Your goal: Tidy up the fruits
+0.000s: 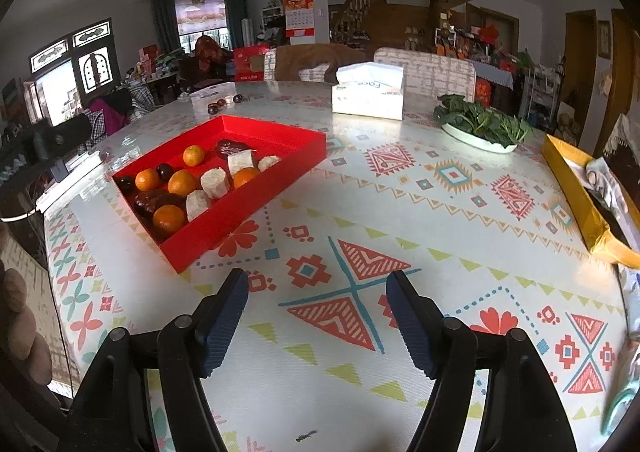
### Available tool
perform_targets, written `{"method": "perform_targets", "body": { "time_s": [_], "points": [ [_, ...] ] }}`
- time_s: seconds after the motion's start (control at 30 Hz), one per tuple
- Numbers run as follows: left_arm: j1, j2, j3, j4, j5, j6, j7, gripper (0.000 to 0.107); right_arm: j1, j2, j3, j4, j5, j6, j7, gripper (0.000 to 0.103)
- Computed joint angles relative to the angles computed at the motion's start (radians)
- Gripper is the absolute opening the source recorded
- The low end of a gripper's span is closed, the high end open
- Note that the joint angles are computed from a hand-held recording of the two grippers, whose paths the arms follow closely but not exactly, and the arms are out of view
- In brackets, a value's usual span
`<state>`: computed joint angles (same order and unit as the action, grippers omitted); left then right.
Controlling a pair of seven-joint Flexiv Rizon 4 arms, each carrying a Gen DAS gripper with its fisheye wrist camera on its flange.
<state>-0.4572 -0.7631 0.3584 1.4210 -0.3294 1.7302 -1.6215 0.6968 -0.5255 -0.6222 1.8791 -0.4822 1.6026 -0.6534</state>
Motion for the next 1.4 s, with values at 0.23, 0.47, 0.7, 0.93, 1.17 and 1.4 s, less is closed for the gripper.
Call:
{"method": "perform_targets", "body": {
  "time_s": [0.23, 0.47, 0.7, 0.93, 1.17, 1.4],
  "points": [
    [0.040, 0.013, -0.059, -0.003, 0.035, -0.036, 0.008, 0.103, 0.008, 0.002, -0.005, 0.004, -0.001, -0.002, -0.007, 0.077],
    [0.049, 0.015, -0.065, -0.013, 0.070, -0.064, -0.015, 0.103, 0.009, 0.002, -0.007, -0.004, -0.025, -0.004, -0.022, 0.078],
    [0.073, 0.017, -0.087, -0.020, 0.105, -0.089, -0.041, 0.103, -0.003, -0.002, 0.013, -0.012, -0.025, -0.004, -0.034, 0.080],
    [0.085, 0.018, -0.096, -0.032, 0.140, -0.116, -0.068, 0.103, -0.010, -0.004, 0.023, -0.014, -0.026, -0.004, -0.028, 0.080],
    [0.096, 0.018, -0.107, -0.037, 0.169, -0.128, -0.084, 0.103, -0.025, -0.007, 0.042, -0.020, -0.029, -0.011, -0.030, 0.080],
    [0.097, 0.014, -0.108, -0.042, 0.190, -0.139, -0.100, 0.103, -0.032, -0.008, 0.050, -0.021, -0.040, -0.008, -0.025, 0.081]
  ]
}}
